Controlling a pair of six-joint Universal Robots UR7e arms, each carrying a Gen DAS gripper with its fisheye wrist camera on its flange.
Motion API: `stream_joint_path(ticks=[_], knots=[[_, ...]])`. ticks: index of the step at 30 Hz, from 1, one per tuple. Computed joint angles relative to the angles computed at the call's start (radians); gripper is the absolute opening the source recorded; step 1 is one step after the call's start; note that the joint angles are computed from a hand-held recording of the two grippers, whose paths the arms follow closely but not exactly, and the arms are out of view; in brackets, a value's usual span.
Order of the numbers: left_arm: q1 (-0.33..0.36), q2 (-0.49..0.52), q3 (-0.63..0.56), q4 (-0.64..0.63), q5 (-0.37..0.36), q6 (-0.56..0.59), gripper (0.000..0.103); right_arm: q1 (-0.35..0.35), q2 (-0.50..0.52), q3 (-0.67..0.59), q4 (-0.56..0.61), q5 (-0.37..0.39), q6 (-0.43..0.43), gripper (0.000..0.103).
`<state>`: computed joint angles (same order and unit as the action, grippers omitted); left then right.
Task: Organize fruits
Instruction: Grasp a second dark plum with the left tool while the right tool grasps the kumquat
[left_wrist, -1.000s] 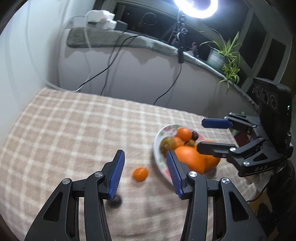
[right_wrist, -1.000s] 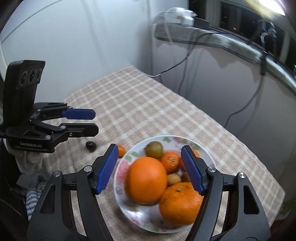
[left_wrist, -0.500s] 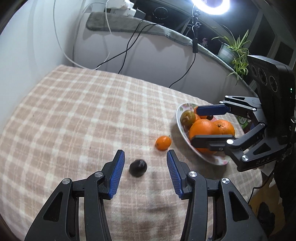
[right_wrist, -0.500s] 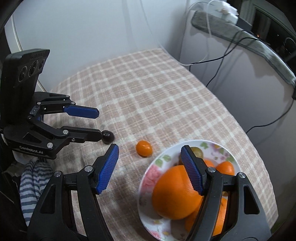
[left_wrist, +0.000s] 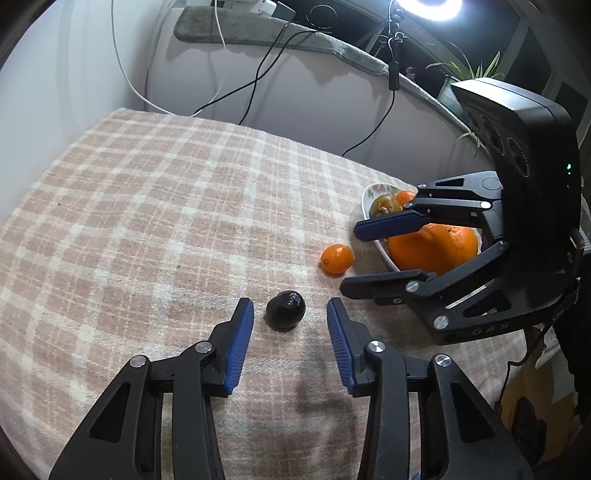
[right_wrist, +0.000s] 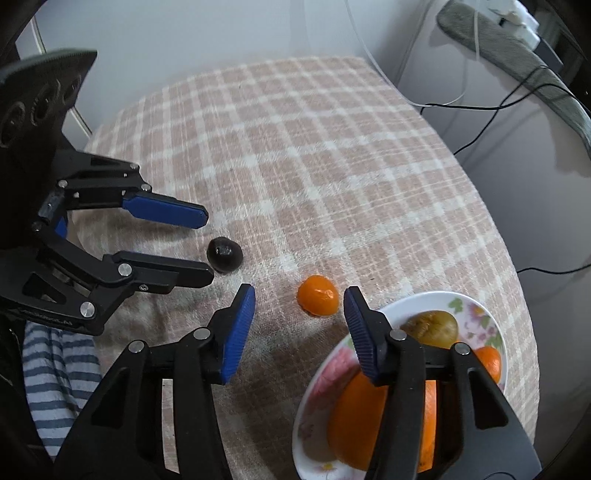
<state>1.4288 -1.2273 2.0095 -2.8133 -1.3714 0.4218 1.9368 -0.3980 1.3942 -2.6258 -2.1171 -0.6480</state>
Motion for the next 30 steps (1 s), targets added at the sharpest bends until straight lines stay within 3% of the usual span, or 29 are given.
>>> stream_joint_path(ticks=[13, 23, 26, 30], knots=[[0.006, 0.019, -0.014, 0.014, -0.002, 0.014, 0.036, 0.007, 0.065, -0.089, 0.082, -0.084, -0.004, 0.044], [0.01, 0.03, -0.022, 0.01, 0.008, 0.019, 0.023, 0.007, 0.078, -0.1, 0.094, -0.095, -0.001, 0.034], [0.011, 0.032, -0.023, 0.008, 0.008, 0.021, 0.023, 0.003, 0.082, -0.104, 0.089, -0.097, -0.003, 0.028], [0.011, 0.034, -0.022, 0.003, 0.007, 0.021, 0.023, -0.001, 0.083, -0.103, 0.07, -0.097, -0.011, 0.028]])
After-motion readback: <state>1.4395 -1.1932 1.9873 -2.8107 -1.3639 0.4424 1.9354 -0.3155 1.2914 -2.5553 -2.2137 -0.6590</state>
